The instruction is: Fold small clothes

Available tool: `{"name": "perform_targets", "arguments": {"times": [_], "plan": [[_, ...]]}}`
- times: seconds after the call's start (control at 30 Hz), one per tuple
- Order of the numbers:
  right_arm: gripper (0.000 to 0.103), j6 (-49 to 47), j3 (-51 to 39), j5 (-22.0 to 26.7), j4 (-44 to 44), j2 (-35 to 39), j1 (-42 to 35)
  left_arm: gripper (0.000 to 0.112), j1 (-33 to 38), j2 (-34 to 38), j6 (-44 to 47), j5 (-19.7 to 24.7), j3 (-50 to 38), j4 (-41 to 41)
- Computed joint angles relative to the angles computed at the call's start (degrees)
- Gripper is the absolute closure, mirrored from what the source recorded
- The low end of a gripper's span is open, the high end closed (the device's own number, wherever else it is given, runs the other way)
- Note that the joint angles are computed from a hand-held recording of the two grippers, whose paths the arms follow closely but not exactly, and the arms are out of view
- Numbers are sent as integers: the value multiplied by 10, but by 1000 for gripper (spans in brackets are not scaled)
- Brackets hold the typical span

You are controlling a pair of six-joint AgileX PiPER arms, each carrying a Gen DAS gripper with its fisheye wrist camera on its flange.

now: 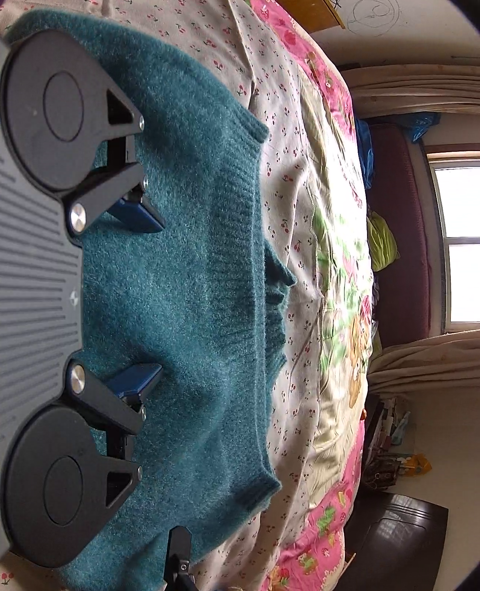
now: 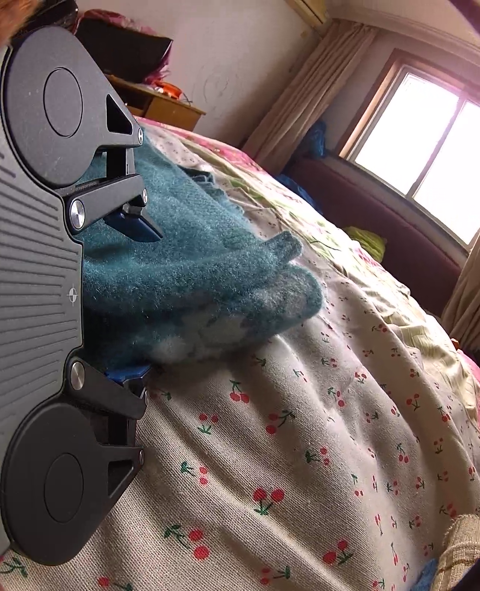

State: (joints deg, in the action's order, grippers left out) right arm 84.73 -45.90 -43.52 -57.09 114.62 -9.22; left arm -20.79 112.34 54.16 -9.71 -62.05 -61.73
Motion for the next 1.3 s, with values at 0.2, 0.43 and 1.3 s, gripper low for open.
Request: {"name": "perform_targets", "arguments": {"times": [0.2,0.43,1.3], "plan": [[37,13,-4,-61,-34,25,-22,24,-3,5,57,-3,-7,-49],[37,29,-4,-126,-42,45,-40,24,-11,10,129,-14,-15,-129],[63,16,-2,-59,-42,34,-21,22,-46,28,330,-77,-49,-338]]}}
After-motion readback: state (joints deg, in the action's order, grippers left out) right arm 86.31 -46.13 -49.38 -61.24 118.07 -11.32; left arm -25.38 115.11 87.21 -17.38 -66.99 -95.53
